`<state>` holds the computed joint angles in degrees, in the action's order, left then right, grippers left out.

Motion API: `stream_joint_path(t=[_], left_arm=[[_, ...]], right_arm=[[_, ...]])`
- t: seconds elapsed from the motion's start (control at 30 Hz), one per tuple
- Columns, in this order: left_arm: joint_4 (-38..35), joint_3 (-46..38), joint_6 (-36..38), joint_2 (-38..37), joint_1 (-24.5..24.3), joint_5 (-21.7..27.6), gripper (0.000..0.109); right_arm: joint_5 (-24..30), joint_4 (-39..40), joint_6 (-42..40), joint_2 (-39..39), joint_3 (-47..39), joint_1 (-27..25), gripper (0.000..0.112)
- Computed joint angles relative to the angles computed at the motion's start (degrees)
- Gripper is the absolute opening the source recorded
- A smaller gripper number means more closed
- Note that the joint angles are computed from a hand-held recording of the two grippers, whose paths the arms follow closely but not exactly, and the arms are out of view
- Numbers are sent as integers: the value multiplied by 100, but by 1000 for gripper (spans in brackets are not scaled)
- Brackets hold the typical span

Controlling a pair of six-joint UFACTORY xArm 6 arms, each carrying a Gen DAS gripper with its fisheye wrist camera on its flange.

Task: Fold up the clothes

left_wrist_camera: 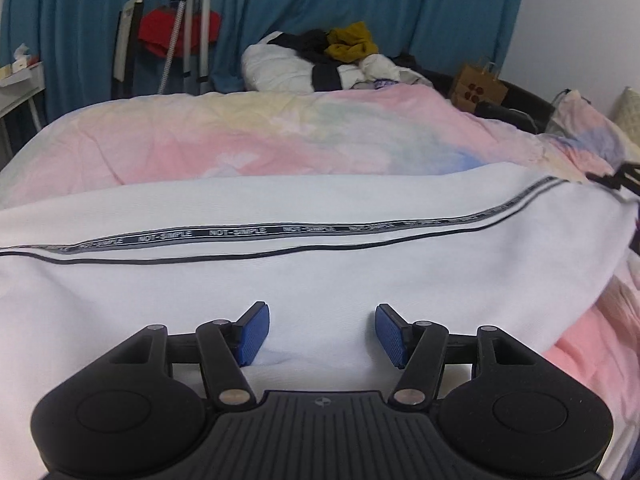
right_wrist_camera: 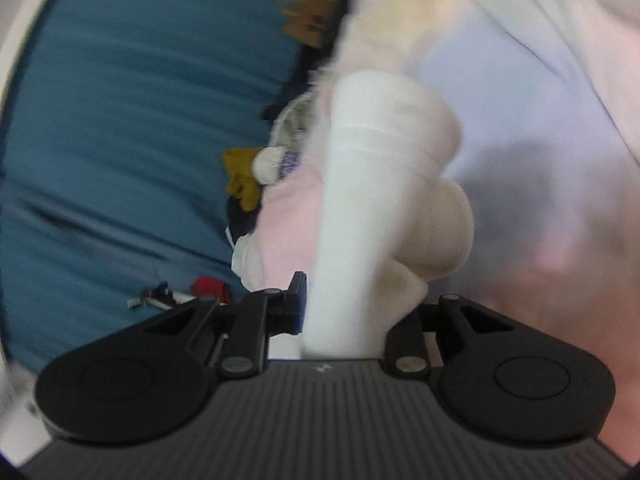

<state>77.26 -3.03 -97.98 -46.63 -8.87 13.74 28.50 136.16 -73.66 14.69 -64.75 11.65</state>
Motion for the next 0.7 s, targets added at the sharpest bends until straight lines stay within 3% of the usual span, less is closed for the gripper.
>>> stream_joint_path(t=[0.1,0.2,0.27,0.37,0.47,0.7], left_arm=[[38,29,61,-18,-36,47,61],[20,36,102,-4,-29,48,61],[-16,40,151,-4,-18,40,61],[-73,70,231,-44,-8,52,61],[-79,70,286,-36,-16,88,62],[-14,38,289,65,-46,157,62]], right_arm=[[-361,-23,-53,52,-124,102,27],[-587,-536,1204,419,-230,43,27],[-211,-598,2015,645,-92,-137,23],[529,-338,2450,777,124,-398,24],[219,-711,2341,655,28,-334,24],[-1409,-924,961,541,-489,200,15]])
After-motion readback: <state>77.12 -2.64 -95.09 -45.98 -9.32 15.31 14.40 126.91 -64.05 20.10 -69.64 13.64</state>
